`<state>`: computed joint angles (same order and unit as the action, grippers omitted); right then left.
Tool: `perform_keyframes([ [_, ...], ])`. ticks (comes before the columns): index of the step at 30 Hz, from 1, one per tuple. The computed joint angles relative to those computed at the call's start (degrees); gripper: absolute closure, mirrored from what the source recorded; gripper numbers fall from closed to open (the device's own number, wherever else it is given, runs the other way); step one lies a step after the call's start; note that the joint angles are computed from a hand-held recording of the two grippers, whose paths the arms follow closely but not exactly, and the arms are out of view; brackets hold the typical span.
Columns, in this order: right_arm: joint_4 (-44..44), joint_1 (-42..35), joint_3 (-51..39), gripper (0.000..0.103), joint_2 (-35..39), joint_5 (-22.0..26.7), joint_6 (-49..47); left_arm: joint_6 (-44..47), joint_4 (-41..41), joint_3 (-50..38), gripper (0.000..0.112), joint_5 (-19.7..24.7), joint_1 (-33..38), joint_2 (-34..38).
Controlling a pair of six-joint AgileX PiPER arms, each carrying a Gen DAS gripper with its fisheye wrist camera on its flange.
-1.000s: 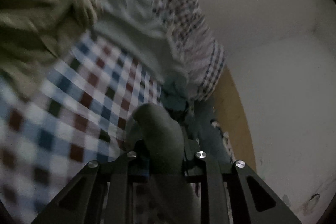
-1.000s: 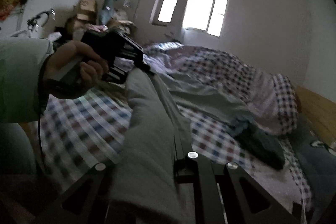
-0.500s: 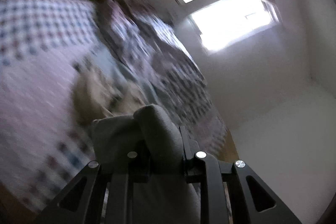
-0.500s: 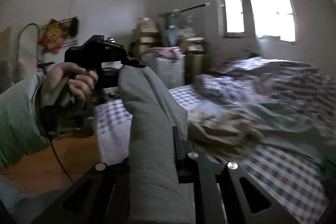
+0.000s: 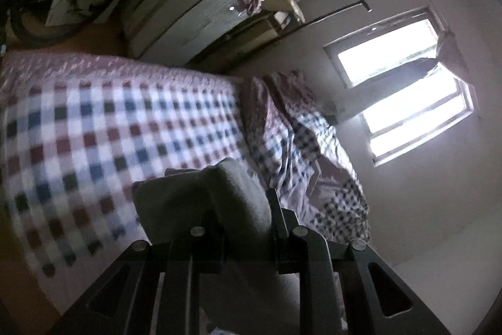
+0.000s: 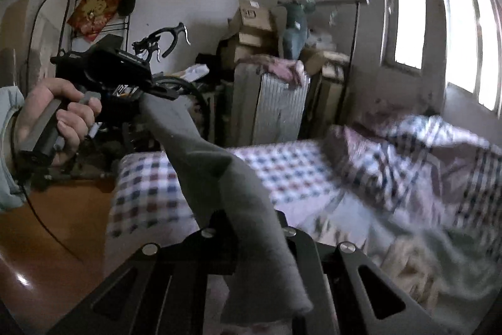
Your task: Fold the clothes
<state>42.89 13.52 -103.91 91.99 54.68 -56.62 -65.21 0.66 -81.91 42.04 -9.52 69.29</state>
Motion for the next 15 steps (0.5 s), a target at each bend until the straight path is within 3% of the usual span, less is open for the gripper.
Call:
perform_keyframes([
  [3, 2.5, 4.0, 5.5, 0.094, -1.9, -9.2, -9.5, 14.0, -10.5, 1.4, 0.092, -3.6, 7.3, -0.6],
  [7, 3.2, 11.5, 20.9, 0.094, -4.3, -19.5, -19.2, 33.5, -25.9, 10.9, 0.092, -5.5, 18.2, -3.4],
  [12, 4.6, 18.3, 37.7, 0.094, -6.2, -26.4, -25.3, 52.2, -40.4, 29.7, 0.092, -2.3, 33.0, -8.0],
  [15, 5.6, 20.8, 42.4, 0.094, -7.3, -28.1, -27.5, 62.3, -47.9, 38.8, 0.092, -0.4, 40.5, -11.8],
])
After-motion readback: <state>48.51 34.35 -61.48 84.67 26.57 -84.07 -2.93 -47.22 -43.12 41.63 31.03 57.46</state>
